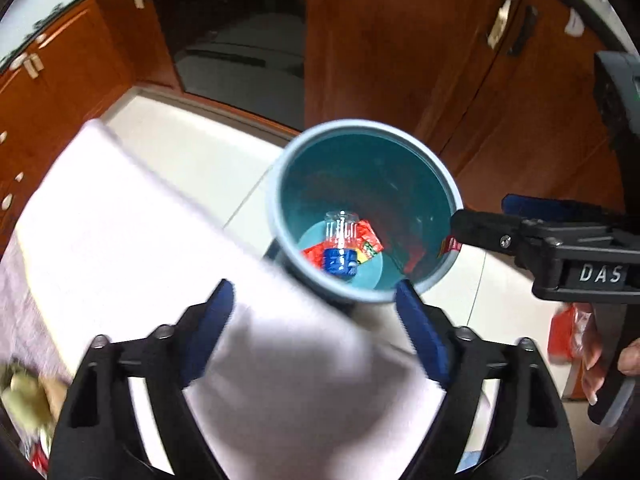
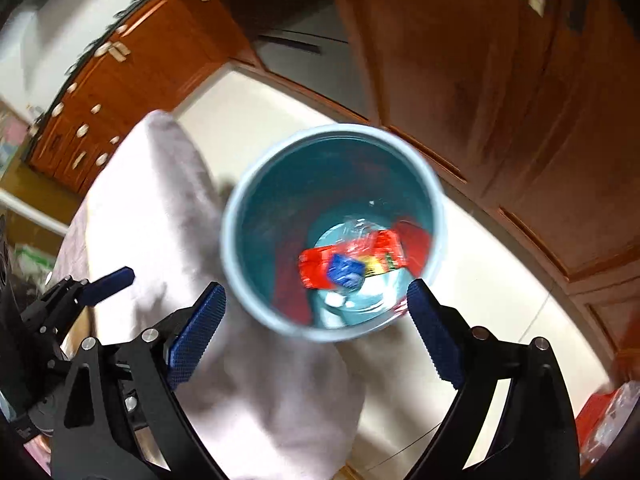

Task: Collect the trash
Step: 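Grasp the Ovaltine wafer pack with the left tool while the right tool grasps the orange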

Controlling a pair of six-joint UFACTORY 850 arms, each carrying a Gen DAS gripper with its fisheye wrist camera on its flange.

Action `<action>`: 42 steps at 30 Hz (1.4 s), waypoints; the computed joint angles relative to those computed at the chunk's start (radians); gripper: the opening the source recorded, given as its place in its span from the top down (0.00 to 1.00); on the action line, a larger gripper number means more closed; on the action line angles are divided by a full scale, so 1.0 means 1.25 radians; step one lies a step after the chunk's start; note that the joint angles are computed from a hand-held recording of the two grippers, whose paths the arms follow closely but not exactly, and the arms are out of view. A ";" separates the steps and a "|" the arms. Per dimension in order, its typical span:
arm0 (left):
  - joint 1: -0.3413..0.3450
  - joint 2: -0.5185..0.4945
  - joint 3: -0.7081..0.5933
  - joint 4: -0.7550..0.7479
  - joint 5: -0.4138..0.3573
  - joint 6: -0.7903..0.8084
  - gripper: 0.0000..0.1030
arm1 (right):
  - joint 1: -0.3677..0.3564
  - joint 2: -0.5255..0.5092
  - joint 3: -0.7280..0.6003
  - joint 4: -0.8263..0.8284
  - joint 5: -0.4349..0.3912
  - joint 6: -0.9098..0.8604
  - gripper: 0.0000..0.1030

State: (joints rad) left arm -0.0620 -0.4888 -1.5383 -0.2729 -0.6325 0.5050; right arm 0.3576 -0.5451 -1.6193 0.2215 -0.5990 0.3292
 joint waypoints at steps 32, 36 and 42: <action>0.573 0.448 0.525 -0.177 0.070 0.238 0.04 | 0.369 -0.138 -0.292 -0.020 -0.199 -0.166 0.12; 0.589 0.453 0.551 -0.218 0.056 0.276 0.04 | 0.374 -0.162 -0.316 -0.028 -0.216 -0.153 0.12; 0.579 0.427 0.564 -0.208 0.076 0.257 0.04 | 0.377 -0.170 -0.314 -0.050 -0.221 -0.135 0.12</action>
State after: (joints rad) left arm 0.6614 0.0445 -0.8335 -0.5326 -0.5372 0.8266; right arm 0.8283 -0.7569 -2.0124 0.1596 -0.8758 0.1599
